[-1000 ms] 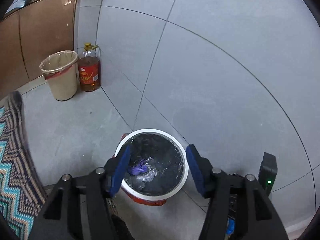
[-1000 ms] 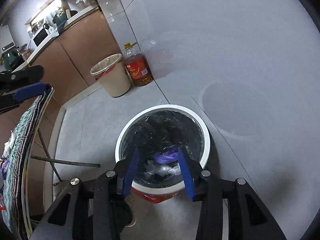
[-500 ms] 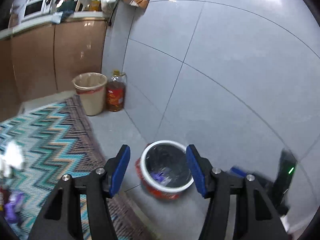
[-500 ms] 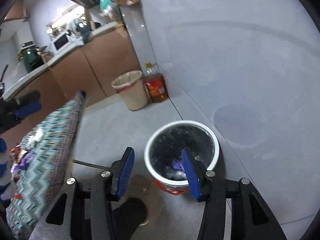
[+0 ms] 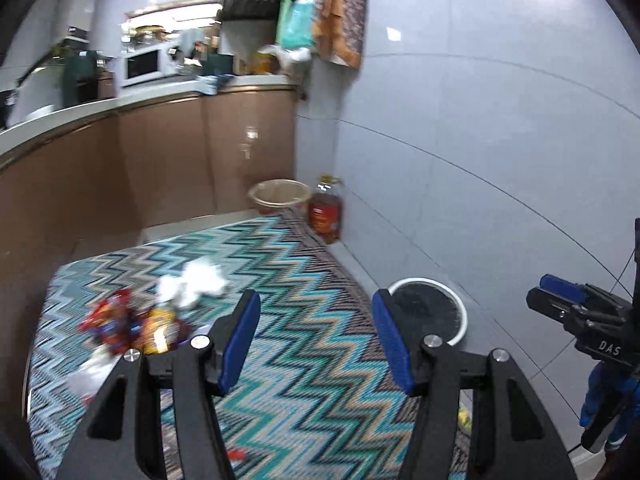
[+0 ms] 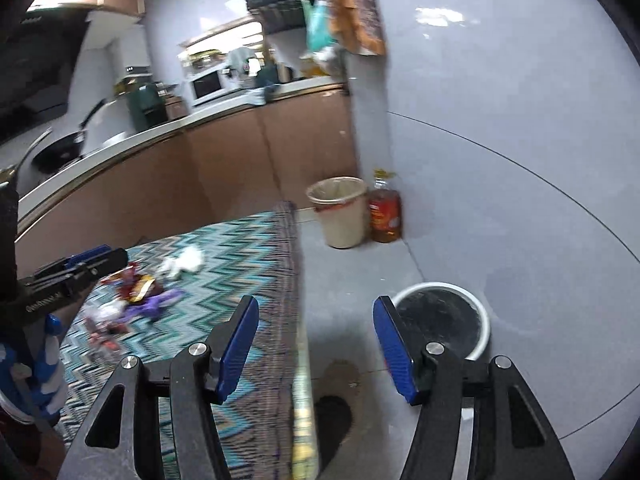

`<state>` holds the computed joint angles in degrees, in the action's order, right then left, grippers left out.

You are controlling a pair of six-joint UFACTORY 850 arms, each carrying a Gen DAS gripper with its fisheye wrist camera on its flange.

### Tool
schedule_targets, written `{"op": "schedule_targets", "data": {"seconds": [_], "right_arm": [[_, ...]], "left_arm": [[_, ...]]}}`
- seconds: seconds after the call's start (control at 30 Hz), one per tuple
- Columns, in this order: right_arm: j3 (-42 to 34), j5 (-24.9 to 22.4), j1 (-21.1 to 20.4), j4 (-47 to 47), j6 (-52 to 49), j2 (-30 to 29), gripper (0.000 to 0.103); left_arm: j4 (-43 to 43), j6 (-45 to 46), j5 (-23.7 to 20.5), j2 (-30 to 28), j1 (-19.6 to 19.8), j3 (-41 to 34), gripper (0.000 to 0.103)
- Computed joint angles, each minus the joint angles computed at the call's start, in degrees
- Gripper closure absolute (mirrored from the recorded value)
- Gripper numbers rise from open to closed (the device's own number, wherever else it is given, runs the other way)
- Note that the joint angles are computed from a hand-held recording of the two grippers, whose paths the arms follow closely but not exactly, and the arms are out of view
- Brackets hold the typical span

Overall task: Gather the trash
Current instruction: 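Move both open tools back over the trash pile on the table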

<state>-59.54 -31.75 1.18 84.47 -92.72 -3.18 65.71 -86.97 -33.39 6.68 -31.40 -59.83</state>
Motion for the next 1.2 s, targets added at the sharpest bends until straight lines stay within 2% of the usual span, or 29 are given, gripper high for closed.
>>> {"op": "schedule_targets", "data": {"seconds": [0.17, 0.33, 0.43, 0.8, 1.2], "right_arm": [[1.85, -0.20, 4.49, -1.21, 0.03, 3.33, 0.046], [2.73, 0.28, 8.90, -1.96, 0.58, 4.73, 0.046], [3.53, 0.63, 10.82, -2.45, 0.52, 5.48, 0.046], [4.32, 1.66, 16.56, -4.97, 1.18, 6.09, 0.043], [1.47, 1.31, 19.39, -6.99, 2.12, 1.41, 0.041]], "left_arm": [[2.80, -4.39, -7.72, 7.33, -1.87, 6.11, 0.047], [3.05, -6.05, -14.86, 12.05, -4.20, 10.35, 0.047], [2.53, -6.68, -17.50, 14.54, -4.86, 12.59, 0.047], [-0.18, -7.85, -22.63, 19.77, -5.01, 17.77, 0.047], [-4.44, -5.81, -20.11, 18.77, -0.83, 18.66, 0.047]]}}
